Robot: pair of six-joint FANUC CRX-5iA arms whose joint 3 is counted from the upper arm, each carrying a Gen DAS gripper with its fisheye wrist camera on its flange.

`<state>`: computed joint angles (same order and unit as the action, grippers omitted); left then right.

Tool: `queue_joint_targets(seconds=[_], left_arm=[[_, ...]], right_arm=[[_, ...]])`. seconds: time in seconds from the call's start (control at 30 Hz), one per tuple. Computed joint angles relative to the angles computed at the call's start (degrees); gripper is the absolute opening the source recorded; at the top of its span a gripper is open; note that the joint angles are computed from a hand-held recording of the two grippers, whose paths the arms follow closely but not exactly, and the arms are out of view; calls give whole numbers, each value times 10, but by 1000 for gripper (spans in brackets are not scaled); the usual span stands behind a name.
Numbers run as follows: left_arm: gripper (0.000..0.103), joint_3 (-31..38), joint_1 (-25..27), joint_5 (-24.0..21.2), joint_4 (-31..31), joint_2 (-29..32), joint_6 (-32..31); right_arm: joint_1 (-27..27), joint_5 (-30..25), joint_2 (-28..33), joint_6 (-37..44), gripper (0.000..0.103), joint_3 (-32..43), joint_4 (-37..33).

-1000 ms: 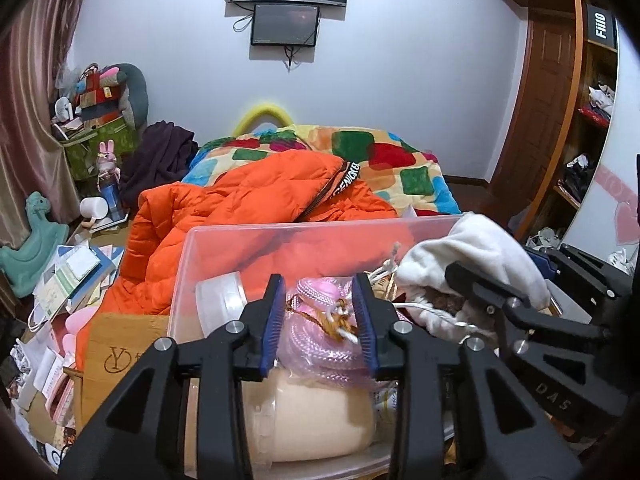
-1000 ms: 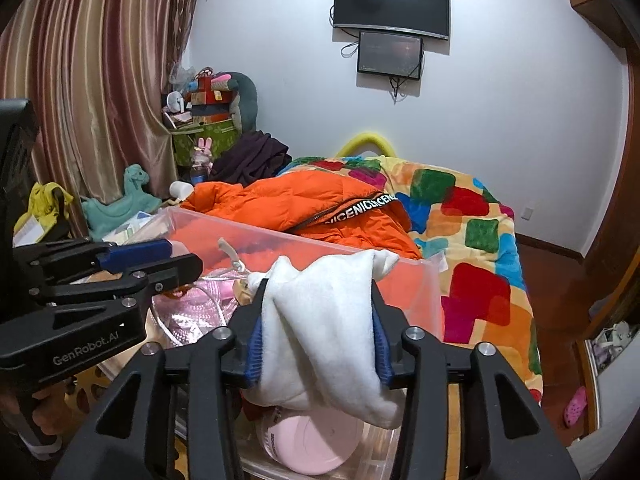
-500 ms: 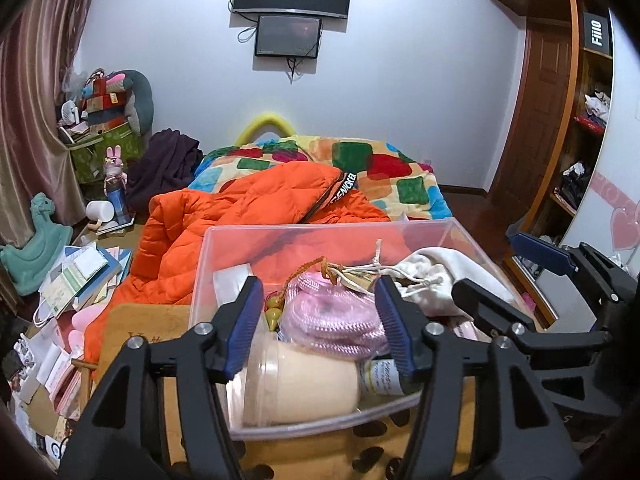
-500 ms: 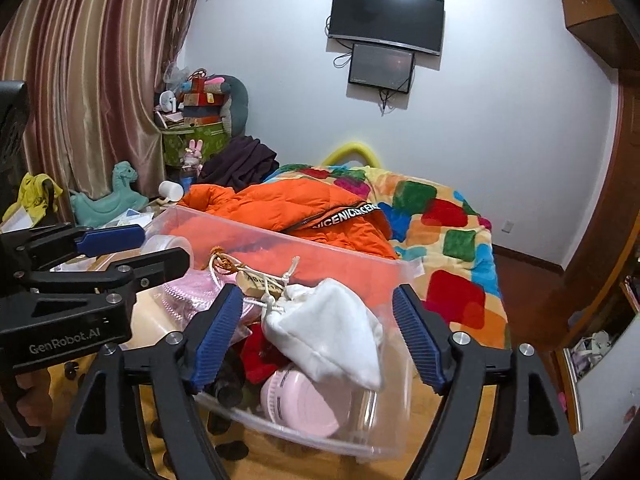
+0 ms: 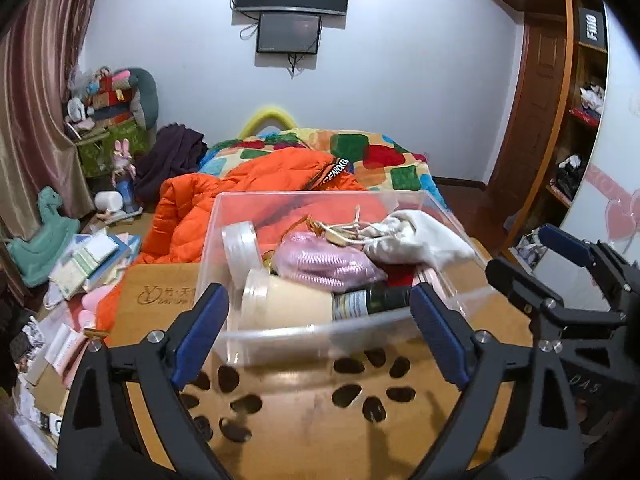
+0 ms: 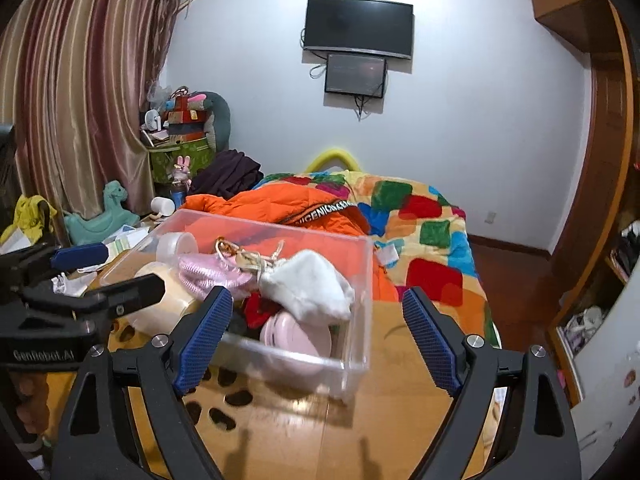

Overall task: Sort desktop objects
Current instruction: 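Withdraw both open grippers from the box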

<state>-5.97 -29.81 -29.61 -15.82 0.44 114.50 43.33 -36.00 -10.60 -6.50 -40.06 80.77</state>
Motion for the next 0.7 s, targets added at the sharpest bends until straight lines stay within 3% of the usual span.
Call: queue_joint_targets(seconds=[0.1, 0.27, 0.33, 0.4, 0.53, 0.7], left_arm=[[96, 3, -24, -17, -67, -12, 63], [99, -15, -26, -20, -60, -27, 67], [99, -18, -30, -25, -73, -31, 84], [99, -27, -31, -22, -71, -36, 88], [99, -40, -30, -19, -61, -42, 77], [99, -43, -39, -22, -89, -48, 112]], right_arm=[[18, -26, -13, -6, 85, -12, -10], [49, -57, -42, -31, 86, -41, -12], [59, -65, -48, -35, 91, -48, -14], [66, -74, -55, -50, 103, -58, -2], [79, -87, -56, -59, 103, -65, 12], [87, -88, -57, -55, 103, -66, -2]])
